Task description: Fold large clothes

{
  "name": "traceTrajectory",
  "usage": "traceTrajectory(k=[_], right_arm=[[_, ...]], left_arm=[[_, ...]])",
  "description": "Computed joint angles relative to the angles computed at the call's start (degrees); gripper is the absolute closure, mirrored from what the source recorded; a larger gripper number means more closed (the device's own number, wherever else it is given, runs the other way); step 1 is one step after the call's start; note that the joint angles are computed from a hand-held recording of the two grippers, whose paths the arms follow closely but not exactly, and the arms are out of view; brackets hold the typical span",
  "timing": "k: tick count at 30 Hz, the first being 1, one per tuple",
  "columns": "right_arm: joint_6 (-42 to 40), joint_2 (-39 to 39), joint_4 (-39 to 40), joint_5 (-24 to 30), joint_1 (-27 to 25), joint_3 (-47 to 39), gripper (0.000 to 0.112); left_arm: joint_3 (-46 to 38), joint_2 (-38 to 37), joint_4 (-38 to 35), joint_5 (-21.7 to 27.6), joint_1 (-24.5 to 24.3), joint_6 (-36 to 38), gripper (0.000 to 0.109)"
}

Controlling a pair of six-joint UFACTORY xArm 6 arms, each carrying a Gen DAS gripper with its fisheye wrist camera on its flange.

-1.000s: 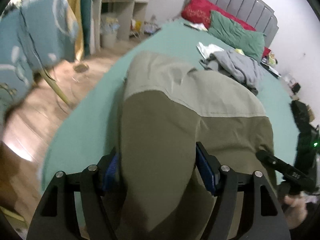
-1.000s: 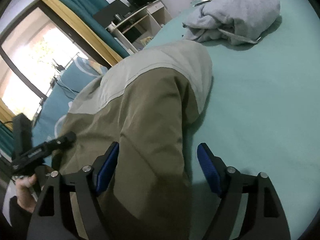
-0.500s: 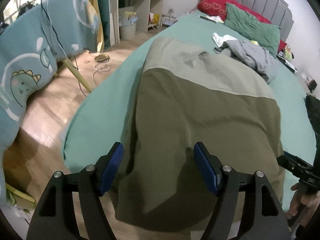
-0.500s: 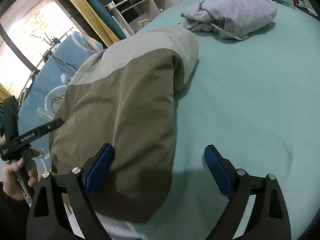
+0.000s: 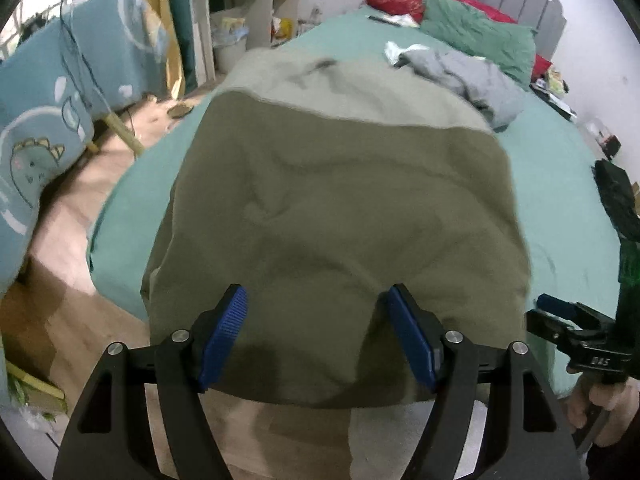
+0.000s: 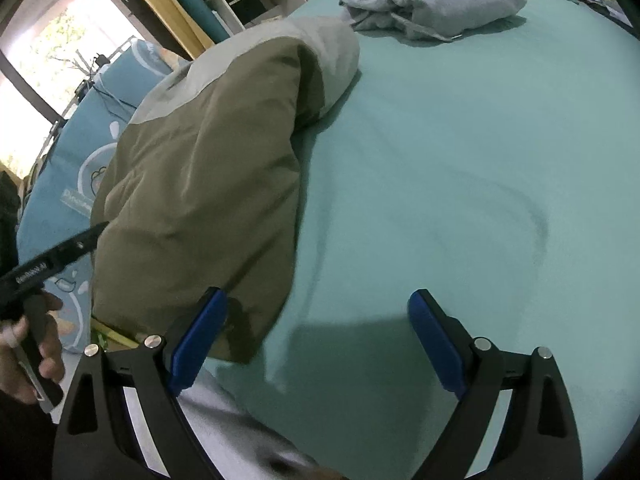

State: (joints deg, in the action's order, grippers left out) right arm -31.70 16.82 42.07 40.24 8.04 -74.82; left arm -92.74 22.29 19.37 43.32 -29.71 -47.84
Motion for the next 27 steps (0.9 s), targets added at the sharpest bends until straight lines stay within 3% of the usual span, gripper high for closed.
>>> traceTrajectory(k=[4, 7, 11, 24, 27], right_arm=[[-1.6, -2.1, 1.4, 1.1, -1.8, 1.5, 0.020], [-2.7, -4.3, 1.6, 1.4, -3.1, 3.4, 0.020], [-5.0, -7.6, 1.9, 1.6, -5.3, 6.3, 0.020], [-8.1, -13.6, 4.9, 3.5, -16.5, 9.4, 0.020], [-9.5, -13.9, 6.8, 6.3, -19.8, 8.2, 0.020]], left_arm=[[3.3, -3.9, 1.5, -5.7, -1.5, -3.7, 0.033], [2.2, -4.6, 6.2, -4.2, -3.7, -8.0, 0.033], [-0.6, -3.3, 7.2, -3.6, -6.3, -10.0, 0.033], [-25.4, 9.7, 8.2, 8.5, -14.2, -6.2, 0.033], [-33.6, 14.1, 8.1, 12.0, -15.6, -4.6, 0.033]])
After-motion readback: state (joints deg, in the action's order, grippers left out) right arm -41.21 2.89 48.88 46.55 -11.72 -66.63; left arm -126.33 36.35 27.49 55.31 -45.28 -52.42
